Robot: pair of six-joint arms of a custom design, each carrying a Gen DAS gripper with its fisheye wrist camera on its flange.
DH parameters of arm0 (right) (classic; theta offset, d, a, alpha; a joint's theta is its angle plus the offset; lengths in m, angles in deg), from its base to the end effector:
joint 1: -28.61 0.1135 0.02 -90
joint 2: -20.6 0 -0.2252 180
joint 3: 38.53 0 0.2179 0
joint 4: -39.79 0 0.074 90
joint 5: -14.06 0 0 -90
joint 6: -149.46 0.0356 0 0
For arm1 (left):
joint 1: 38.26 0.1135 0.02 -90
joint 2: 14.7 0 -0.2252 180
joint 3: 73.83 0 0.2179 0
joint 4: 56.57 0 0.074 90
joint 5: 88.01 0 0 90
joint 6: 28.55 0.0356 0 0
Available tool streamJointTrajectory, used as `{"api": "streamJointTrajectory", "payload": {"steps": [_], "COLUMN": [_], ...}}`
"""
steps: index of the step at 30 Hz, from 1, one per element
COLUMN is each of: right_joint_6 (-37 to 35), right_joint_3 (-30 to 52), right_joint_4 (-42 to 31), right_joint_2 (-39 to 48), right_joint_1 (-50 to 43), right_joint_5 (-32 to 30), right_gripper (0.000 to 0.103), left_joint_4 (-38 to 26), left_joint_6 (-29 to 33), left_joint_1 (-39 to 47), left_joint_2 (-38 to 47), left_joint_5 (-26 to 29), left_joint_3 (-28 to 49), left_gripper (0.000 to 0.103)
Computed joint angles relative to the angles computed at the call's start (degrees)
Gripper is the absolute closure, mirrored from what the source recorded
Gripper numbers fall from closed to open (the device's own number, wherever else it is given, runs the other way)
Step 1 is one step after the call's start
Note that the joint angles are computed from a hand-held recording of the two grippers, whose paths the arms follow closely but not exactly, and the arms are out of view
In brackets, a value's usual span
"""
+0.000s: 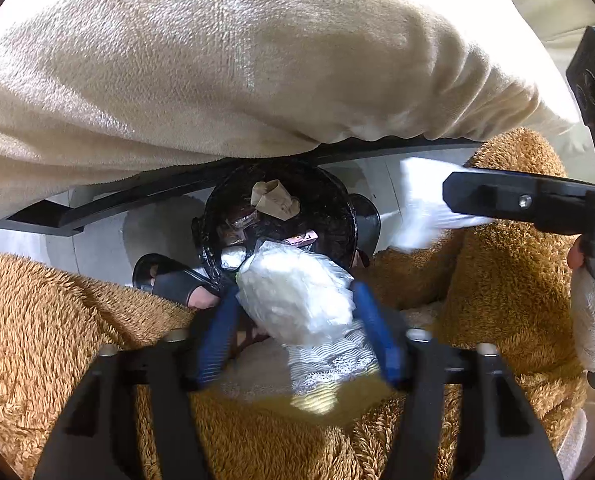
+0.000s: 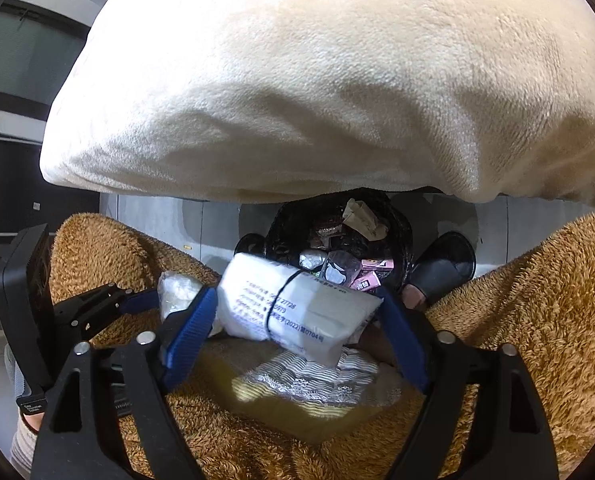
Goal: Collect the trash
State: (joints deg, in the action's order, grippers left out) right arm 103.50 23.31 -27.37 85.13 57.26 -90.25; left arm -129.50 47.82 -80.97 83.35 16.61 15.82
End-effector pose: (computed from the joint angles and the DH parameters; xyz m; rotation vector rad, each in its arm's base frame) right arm 0.1522 0.0932 0.2047 0.3292 2.9267 0.6078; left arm 0.2022 -0.1989 0.1974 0.8061 2.9883 -0.4608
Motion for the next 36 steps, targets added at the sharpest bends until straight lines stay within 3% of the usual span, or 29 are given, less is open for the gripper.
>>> {"api": "streamJointTrajectory", "payload": {"steps": [13,21,26,36], "right_joint_6": [0.9,2.3,1.9,3.0], "right_joint_3": [-0.5,1.1,5.5,14.8], "right_joint_4": [-0.8,-5.1,-9.4,-15.6], "right_joint_2": [-1.8,-6.1,-9.6,-14.4], "right_joint_1": [0.0,2.7,5.5,12.8], "right_joint_5": [-0.1,2.1,6.7,22.2], "right_gripper": [0.018,0.018,0.018,0.018], "left_joint_4": [-0.5,-3.5,-5.6,-6.8], "left_joint_6": [-1.0,-2.5,-3.7,-7.1], "left_joint_1": [0.4,-0.2,-0.7,-4.0], "left_joint_2": [-1.9,-5.4,-7.8,-9.9], "left_joint_5": [-0.4,-2.2,-3.8,-8.8], "left_joint_3": [-0.4,1.9,5.0,14.2], "left_gripper": [0.028,0.028,0.028,0.028]}}
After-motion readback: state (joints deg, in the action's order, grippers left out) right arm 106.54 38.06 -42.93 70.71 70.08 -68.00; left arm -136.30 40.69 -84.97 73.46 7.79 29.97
